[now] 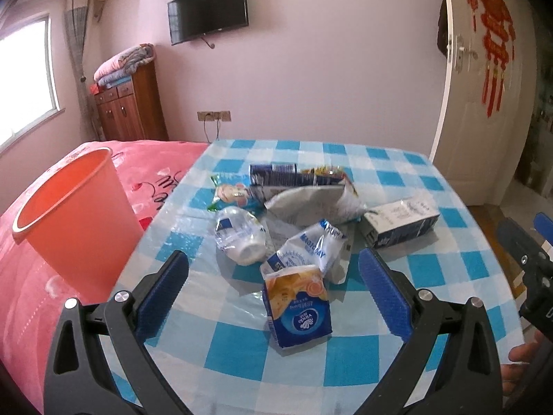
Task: Collect trash
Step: 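Move the left tool toward the yellow-and-blue wafer box on the table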
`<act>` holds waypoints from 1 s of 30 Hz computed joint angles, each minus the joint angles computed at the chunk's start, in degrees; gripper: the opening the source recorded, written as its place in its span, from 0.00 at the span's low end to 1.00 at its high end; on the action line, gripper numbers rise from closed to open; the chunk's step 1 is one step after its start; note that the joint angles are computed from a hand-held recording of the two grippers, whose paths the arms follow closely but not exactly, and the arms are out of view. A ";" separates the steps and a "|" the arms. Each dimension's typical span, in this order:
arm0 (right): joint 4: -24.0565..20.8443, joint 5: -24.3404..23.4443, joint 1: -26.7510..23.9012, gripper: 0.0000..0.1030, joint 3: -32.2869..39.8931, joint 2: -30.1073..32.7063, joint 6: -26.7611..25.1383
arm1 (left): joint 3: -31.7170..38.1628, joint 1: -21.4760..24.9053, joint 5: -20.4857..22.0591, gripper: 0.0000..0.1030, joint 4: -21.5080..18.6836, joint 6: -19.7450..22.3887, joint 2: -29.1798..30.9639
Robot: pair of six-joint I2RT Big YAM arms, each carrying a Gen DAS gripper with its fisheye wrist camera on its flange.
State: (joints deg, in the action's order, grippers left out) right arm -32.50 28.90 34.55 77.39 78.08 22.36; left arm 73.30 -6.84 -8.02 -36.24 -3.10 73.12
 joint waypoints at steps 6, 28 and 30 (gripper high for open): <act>-0.46 -0.28 1.57 0.96 0.50 -1.26 -0.42 | -1.35 0.13 -0.36 0.96 1.45 0.24 -3.10; 0.94 2.57 4.64 0.96 0.15 -4.39 -3.40 | -3.58 0.58 -0.74 0.96 3.91 0.76 -8.15; 0.80 2.10 4.58 0.96 0.12 -4.47 -3.38 | -3.59 0.56 -0.82 0.96 4.03 0.76 -8.30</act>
